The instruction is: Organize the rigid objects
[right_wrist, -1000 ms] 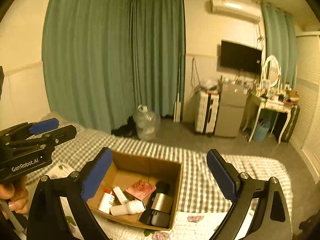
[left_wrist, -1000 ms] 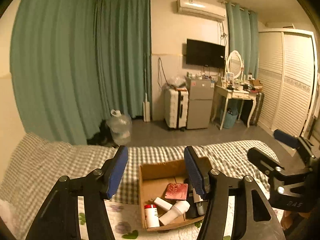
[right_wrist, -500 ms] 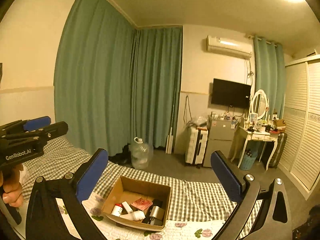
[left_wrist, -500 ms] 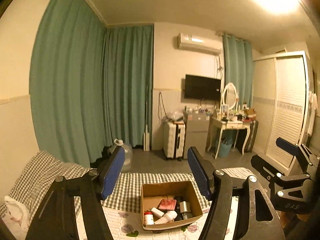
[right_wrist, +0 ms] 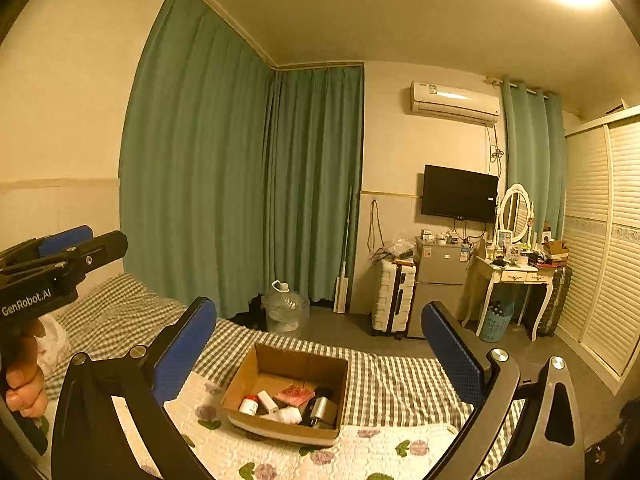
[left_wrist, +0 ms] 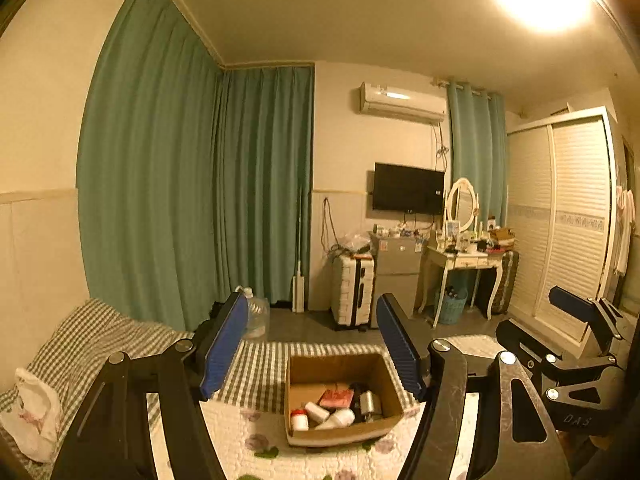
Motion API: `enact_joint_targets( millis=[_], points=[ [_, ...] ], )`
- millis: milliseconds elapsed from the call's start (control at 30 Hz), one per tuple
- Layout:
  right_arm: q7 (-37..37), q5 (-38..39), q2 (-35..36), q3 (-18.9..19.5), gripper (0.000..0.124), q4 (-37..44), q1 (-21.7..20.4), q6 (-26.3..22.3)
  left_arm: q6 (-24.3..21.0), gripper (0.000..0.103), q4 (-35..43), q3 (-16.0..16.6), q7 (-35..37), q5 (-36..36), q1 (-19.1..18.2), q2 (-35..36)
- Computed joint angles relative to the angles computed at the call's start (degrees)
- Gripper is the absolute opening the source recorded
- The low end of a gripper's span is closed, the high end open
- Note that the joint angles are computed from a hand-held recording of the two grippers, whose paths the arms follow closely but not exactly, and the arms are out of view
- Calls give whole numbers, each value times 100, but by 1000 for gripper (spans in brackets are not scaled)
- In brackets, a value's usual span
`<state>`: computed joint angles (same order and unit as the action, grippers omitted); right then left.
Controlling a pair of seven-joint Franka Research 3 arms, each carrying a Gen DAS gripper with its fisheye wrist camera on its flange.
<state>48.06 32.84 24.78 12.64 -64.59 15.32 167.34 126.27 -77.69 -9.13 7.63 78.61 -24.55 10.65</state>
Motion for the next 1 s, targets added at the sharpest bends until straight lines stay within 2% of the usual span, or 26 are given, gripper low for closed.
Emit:
enact_joint_targets(
  millis=[133, 267, 367, 467, 533, 733, 1000],
  points=[
    [-316, 505, -182, 275, 103, -565, -243, 128, 74, 70, -343, -11, -265, 39, 41, -93],
    [-456, 725, -227, 253, 103, -931, -235, 410, 134, 70, -644, -31, -576, 194, 103, -122],
    [-402, 770, -177, 225, 103, -1090, -231, 520, 233, 70, -785, -44, -605, 36, 189, -59],
    [75, 288, -48, -161, 103, -1120, 42, 574, 257, 70, -798, -22, -472, -150, 222, 87],
    [254, -27, 22, -277, 103, -1165, 140, 673, 177, 70, -867, 1, -497, -155, 182, 154],
    [410, -392, 210, -126, 103, -1187, 58, 587, 326, 70, -852, 87, -513, -313, 173, 335],
    [955, -733, 360, -310, 103, -1077, 180, 389, 350, 70, -923, 157, -509, -410, 134, 372]
  ],
)
